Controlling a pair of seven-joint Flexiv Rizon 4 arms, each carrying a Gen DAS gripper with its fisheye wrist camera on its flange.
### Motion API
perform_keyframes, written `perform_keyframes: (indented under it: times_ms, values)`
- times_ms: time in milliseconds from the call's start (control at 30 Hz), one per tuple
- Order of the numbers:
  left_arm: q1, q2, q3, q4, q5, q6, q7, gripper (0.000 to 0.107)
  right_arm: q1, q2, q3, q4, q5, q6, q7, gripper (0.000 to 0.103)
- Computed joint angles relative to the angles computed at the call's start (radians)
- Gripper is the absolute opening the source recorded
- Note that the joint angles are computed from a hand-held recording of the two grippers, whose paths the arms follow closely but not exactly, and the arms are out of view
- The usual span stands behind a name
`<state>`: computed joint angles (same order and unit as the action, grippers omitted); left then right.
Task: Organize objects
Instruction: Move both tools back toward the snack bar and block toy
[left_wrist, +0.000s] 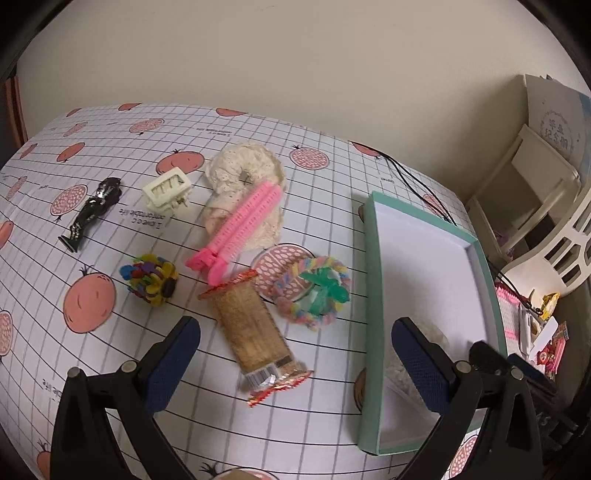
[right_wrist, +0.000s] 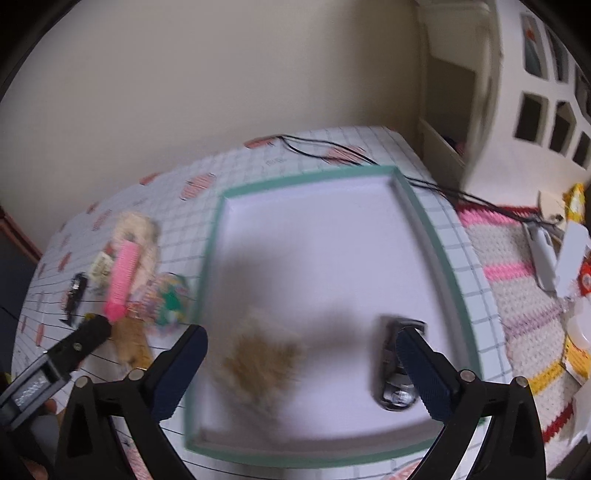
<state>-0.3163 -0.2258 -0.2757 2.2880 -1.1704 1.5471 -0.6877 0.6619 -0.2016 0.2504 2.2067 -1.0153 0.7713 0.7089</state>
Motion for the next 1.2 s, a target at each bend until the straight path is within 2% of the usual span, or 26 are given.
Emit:
perform_keyframes:
  times_ms: [167,400,567,700,900,967,1133,1200]
  values:
    - [0.025,0.009,0.033,-0.007,0.008,-0.028,-0.01,0.103,0.018,-0.06,-0.023,-0.079,-0.07,0.012,-0.027,0.103]
    - [0.1,-0.001,0.093,-0.018,0.138,-0.072,-0.106,0.103,0.06,-0.17,-0.055,-0.214,-0.071,0.047,-0.164,0.103]
    - [0.155,-0.008,0.072,-0.025,0.04,-0.087,-0.052,0.103,0.095,-0.254,-0.077,-0.307,0.0,0.065,-0.279,0.103]
    - [0.166,-0.03,0.09,-0.038,0.021,-0.094,-0.055,0.103,0.116,-0.291,-0.102,-0.339,0.04,0.098,-0.326,0.103]
    - [0.197,-0.066,0.125,-0.061,0.187,-0.158,-0.166,0.103,0.131,-0.328,-0.121,-0.369,0.105,0.13,-0.385,0.099]
    - [0.211,-0.075,0.126,-0.071,0.241,-0.181,-0.188,0.103,0.132,-0.338,-0.128,-0.372,0.125,0.149,-0.395,0.094]
    - [0.217,-0.102,0.138,-0.09,0.402,-0.158,-0.257,0.103,0.136,-0.356,-0.143,-0.38,0.163,0.185,-0.418,0.084]
    - [0.237,-0.108,0.119,-0.094,0.429,-0.153,-0.265,0.103,0.138,-0.362,-0.147,-0.383,0.176,0.196,-0.428,0.081]
